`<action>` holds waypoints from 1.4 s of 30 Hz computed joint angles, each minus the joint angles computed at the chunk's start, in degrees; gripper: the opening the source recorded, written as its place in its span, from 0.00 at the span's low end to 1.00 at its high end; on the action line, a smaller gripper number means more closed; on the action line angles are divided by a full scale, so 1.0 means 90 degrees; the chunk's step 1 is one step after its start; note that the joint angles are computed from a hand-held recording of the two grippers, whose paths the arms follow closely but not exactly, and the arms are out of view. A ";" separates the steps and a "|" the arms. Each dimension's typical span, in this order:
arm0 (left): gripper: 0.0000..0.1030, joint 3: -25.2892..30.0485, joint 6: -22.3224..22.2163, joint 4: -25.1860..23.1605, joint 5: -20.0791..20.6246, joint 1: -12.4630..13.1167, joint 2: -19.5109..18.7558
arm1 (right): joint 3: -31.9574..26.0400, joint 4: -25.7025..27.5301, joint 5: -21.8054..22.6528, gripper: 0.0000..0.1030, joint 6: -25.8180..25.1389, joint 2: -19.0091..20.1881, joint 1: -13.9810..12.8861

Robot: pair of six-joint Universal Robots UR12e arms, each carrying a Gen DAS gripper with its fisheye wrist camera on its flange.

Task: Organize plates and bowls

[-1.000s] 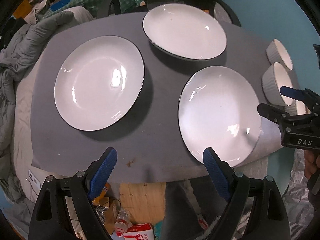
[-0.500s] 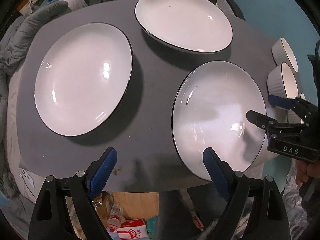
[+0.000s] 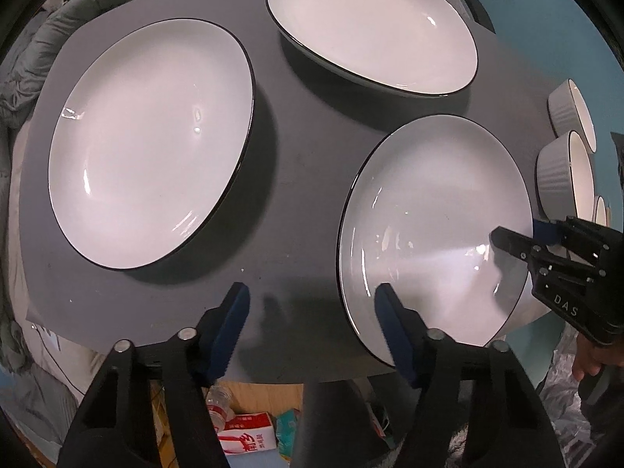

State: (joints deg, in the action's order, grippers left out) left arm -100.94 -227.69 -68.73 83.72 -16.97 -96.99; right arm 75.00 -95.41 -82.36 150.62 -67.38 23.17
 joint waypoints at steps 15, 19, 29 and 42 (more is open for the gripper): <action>0.31 -0.0355 -0.0197 0.0424 -0.0670 0.0301 0.0142 | -0.0246 0.0591 0.0343 0.26 0.0340 0.0153 -0.0112; 0.27 -0.0406 -0.0152 0.0469 -0.0717 0.0320 0.0161 | -0.0206 0.0654 0.0316 0.26 0.0256 0.0130 -0.0074; 0.18 -0.0124 0.0197 0.0094 -0.0731 0.0411 0.0041 | -0.0968 0.1363 0.0408 0.21 0.0097 0.0570 -0.0138; 0.18 0.0155 0.0368 -0.0334 -0.0850 0.0600 -0.0024 | -0.1394 0.1672 0.0318 0.20 -0.0104 0.0853 -0.0018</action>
